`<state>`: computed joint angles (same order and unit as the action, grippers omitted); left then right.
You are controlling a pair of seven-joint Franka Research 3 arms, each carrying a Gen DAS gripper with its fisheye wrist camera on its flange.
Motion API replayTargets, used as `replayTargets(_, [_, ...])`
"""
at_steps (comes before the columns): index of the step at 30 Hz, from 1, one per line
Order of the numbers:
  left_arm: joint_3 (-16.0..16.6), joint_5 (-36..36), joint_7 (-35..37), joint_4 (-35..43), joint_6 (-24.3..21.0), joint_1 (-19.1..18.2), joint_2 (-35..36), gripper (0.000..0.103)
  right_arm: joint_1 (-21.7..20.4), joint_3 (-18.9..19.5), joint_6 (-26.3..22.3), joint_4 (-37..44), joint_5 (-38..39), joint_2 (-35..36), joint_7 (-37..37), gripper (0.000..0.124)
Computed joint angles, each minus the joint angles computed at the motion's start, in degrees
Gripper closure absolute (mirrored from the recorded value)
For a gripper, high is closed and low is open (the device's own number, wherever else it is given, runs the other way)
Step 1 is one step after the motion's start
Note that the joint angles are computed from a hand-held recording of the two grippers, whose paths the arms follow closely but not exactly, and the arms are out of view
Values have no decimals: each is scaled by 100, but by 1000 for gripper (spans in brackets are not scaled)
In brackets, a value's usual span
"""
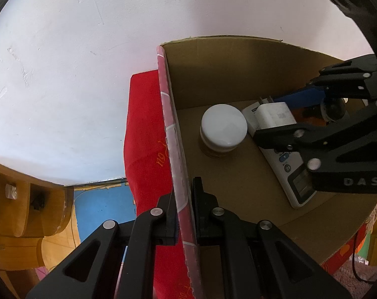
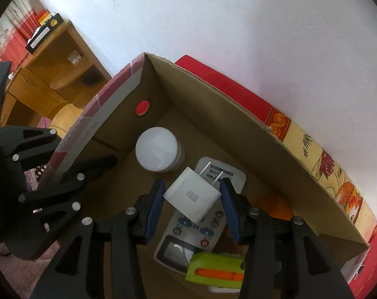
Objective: Organize objects
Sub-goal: 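Carry the white charger into the box above the remote and release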
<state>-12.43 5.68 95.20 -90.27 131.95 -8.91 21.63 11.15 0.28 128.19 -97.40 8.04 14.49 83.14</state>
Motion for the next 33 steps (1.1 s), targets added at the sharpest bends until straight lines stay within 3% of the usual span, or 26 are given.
replayTargets(20, [16,4,24,301,-155,23,152,94,-12,-123,155,-153,-409,8,680,77])
replayTargets(24, [19,16,13,328,-163,16,170,94,-25,-100,345,-329,-365,-202,756,69])
replayTargets(33, [23,28,9,385,-171,19,221,94,-150,-50,911,-1228,-132,-1284,761,69])
